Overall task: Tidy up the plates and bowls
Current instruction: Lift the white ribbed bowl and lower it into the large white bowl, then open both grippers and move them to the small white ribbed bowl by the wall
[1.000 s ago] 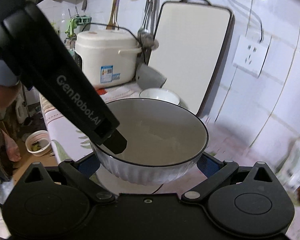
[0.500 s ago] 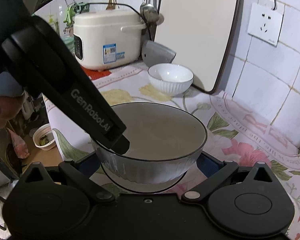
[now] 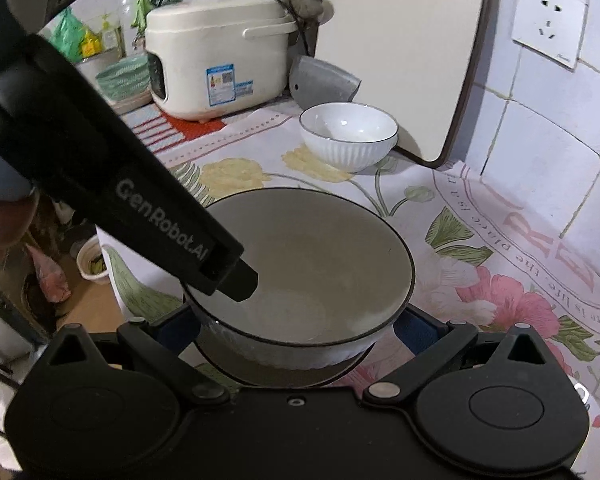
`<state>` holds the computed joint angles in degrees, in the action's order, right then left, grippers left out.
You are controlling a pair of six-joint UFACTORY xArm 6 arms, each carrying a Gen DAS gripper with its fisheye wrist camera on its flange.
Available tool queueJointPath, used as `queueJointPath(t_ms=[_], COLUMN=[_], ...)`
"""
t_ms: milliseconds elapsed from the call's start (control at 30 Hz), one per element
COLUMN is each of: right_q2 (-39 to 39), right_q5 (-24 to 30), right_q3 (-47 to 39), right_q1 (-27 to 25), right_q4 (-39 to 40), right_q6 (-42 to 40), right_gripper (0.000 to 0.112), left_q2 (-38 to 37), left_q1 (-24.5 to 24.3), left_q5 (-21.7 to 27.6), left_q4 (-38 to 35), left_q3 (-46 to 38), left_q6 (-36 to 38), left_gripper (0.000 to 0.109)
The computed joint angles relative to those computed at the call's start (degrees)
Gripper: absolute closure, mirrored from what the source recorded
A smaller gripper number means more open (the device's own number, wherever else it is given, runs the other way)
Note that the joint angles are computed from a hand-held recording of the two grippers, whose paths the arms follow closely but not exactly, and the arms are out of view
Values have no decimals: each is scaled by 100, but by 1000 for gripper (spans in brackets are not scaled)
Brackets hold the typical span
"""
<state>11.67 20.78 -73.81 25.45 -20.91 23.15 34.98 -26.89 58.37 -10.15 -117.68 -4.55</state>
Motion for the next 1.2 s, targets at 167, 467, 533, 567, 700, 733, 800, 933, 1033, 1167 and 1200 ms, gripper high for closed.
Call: queueJointPath(t_ms=[167,467,533,567,700,733,800,933,1033,1167,1200], right_q2=[61,73,38,14,-9,-35,-75,-203,-458,-899,-1026], right_q5=[388,1056,1004,961,873,833,794,675,483,60,-80], right_q3=[-225,-546,-495,-458,-387,-351,-311,-187,61,502,622], right_q1=[25,-51,-66,-75,-82,-74,-71,-72,-54,-45,-53], right_q4=[739,2233,2468,2605,2777,2800,2818,2610,2241,1456,1192], right_q6=[-680,-1406,-1471,-1520,-1557,-1588,-1607,-1389,-1087,-344,-87], right_gripper=[9,9,9,9,9,9,9,9,9,9,9], left_q2=[-10,-159,-185,-195,-176,-177,-151,-286,-516,-871,-966], left_q1=[-6,-12,0,0,-44,-42,-28,4,52,136,158], left_q5=[-19,-213,-274,-302,-283,-296,-245,-336,-491,-685,-735], left_q4=[48,70,58,78,388,362,331,283,212,120,103], left_q3=[14,266,324,348,284,284,239,412,706,1126,1234], left_q6=[-112,-110,-131,-162,-240,-186,-186,-242,-175,-81,-62], left_gripper=[78,78,78,78,78,78,78,78,78,78,78])
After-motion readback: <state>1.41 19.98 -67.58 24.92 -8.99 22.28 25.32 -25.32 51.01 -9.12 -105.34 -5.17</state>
